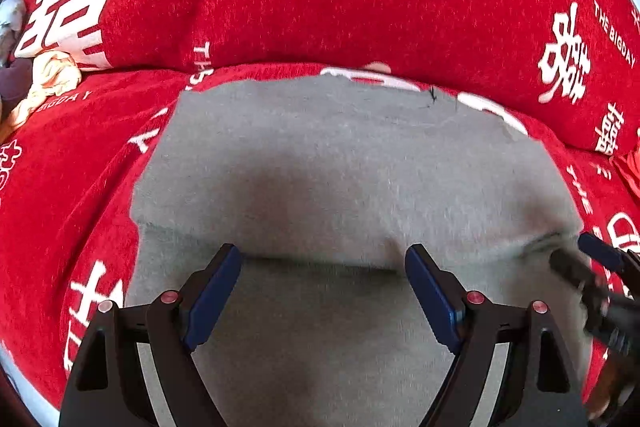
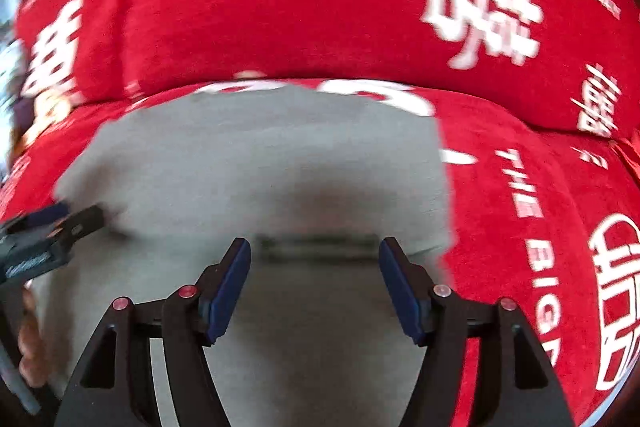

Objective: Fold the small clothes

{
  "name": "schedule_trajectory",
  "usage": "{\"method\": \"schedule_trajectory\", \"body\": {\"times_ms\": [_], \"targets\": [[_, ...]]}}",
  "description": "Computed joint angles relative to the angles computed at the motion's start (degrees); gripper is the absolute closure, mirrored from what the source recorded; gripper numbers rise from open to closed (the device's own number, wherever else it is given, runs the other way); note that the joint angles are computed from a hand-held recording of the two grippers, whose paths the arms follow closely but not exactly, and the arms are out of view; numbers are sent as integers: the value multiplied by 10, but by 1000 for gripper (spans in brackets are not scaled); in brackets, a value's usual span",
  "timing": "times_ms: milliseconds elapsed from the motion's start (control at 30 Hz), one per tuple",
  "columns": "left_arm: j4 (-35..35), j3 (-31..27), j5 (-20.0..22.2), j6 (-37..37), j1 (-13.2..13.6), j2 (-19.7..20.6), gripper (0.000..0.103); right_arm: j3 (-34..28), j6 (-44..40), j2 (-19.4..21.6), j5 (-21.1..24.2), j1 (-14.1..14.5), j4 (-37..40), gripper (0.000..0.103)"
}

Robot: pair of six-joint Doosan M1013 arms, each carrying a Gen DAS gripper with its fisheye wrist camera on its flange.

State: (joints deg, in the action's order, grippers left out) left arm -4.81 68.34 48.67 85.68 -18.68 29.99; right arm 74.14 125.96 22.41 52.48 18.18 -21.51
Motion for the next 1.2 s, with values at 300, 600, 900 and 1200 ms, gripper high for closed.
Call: {"method": "schedule_trajectory", "body": {"times_ms": [300,600,900,1200], "targets": [[17,92,-45,63,4,-48,18,47,-16,-10,-18,30,-18,29],[10,209,-99,77,28,-121,0,190,57,-103,-86,59,-115,24],[27,270,-139,100,8,-178,0,220,52,-137,-72,98,-151,22],[63,294,-132,119,-4,-177,0,219,-27,-115,-95,116,-129,22]]}}
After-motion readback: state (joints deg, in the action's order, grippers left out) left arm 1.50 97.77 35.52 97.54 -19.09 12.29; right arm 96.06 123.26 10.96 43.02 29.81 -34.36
